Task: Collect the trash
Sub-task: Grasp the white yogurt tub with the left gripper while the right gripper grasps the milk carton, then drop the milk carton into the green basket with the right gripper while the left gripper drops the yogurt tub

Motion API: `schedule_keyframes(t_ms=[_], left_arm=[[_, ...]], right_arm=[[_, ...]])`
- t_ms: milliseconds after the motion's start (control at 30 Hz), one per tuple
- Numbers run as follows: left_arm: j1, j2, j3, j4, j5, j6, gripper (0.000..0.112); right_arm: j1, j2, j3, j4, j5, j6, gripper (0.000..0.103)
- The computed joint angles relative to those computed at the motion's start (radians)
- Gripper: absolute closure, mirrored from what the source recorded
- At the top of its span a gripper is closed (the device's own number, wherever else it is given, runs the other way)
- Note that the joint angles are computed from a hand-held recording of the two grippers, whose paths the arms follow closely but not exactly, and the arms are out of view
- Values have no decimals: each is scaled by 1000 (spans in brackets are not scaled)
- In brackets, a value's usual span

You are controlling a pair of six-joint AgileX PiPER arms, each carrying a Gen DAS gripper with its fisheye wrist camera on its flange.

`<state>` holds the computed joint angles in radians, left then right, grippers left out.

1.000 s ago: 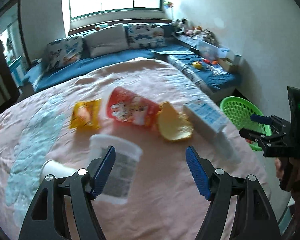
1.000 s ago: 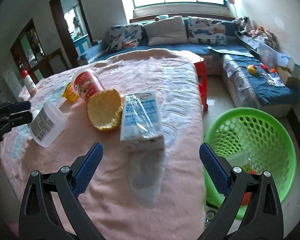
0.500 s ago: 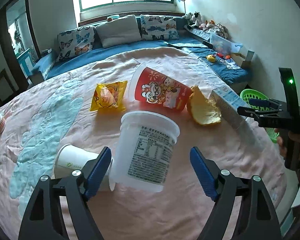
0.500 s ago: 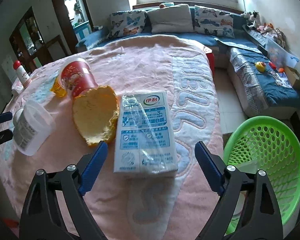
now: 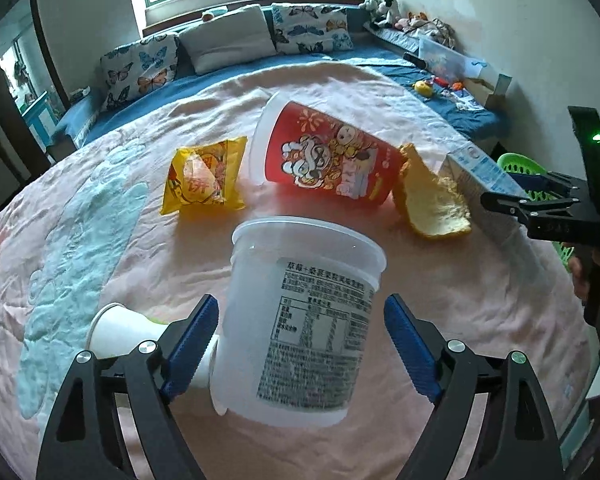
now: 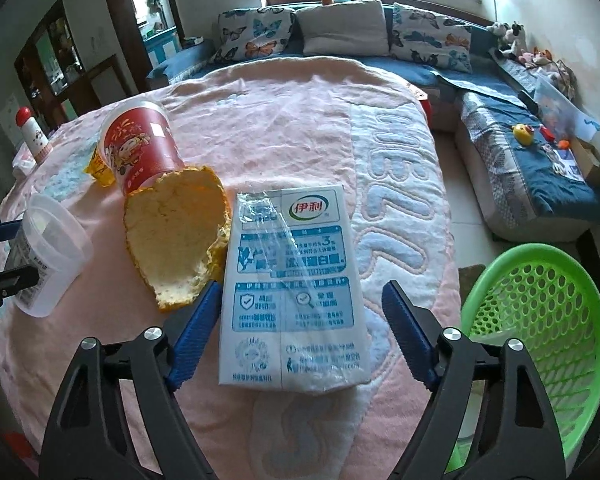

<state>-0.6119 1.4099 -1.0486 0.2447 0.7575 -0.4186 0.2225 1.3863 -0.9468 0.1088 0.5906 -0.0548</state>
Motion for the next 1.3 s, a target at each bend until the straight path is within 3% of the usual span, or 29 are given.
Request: schedule_keyframes(t_ms=[300, 467, 767, 1033, 1300], left_arm=[[-14, 53, -25, 34, 3, 3, 31], [-6, 73, -31, 32, 3, 25, 31], [-2, 81, -30, 29, -9, 42, 33], [-43, 20, -6, 11, -24, 31, 34], [-115, -6, -74, -27, -7, 38, 34]], right_arm=[[1, 55, -38, -13, 4, 18, 27], [-5, 65, -44, 0, 10, 15, 38], [-88, -51, 30, 85, 16, -49, 38], [-356, -198, 98, 173, 93, -215, 38], [-688, -173, 131, 218, 106, -401, 38]])
